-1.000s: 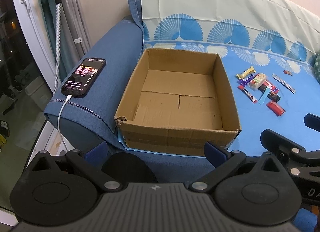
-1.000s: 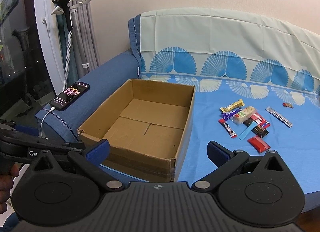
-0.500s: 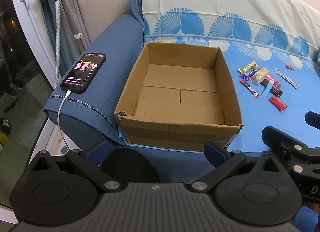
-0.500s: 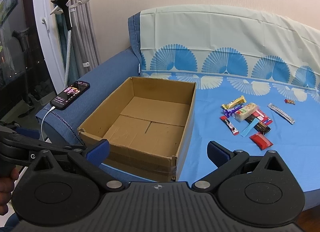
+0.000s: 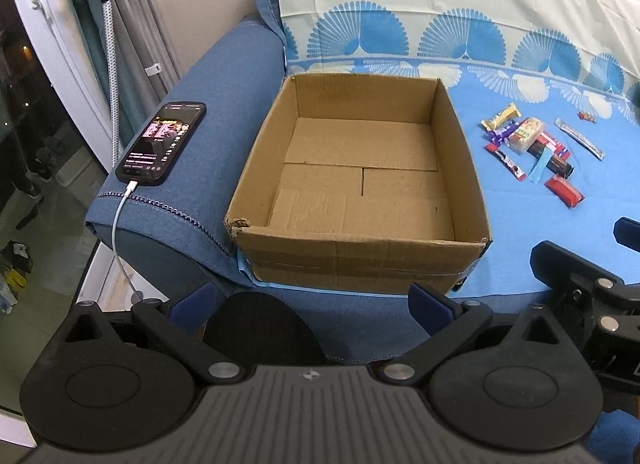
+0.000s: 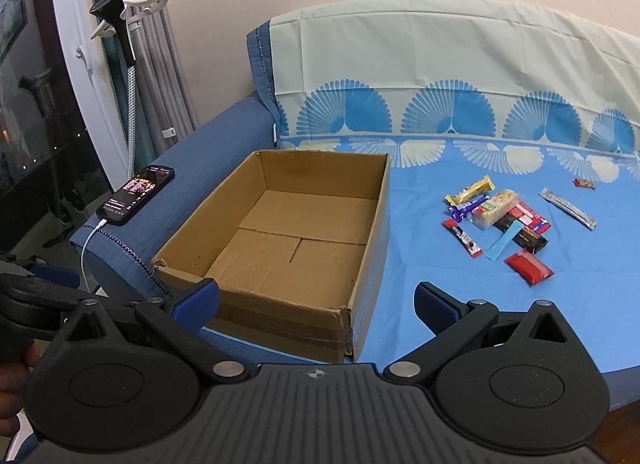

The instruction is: Organize snacks

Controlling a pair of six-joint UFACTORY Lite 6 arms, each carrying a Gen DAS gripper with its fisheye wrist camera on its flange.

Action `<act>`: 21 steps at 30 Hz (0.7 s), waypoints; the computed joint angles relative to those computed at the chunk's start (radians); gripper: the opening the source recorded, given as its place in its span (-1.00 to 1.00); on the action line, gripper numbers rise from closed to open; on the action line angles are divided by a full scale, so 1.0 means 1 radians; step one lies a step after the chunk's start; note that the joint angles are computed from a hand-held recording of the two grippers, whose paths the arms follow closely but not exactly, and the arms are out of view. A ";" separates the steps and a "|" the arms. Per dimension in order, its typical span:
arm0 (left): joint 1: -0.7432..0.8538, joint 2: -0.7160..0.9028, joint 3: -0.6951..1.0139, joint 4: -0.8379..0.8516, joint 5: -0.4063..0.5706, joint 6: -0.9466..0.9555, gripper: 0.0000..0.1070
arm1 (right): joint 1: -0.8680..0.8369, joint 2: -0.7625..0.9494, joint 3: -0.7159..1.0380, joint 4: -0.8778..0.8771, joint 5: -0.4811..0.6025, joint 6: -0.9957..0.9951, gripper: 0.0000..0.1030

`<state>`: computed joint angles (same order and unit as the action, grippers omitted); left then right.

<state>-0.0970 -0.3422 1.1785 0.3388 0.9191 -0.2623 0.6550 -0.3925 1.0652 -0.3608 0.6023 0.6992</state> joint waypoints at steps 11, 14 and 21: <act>-0.167 0.160 0.116 0.130 0.056 -0.145 0.92 | -0.257 -0.038 -0.092 0.369 -0.108 -0.324 0.99; -0.221 0.235 0.182 0.130 0.073 -0.155 0.92 | -0.356 -0.034 -0.103 0.434 -0.105 -0.417 0.99; -0.323 0.537 0.495 0.066 0.111 -0.124 0.92 | -0.677 -0.007 -0.157 0.709 -0.157 -0.743 0.99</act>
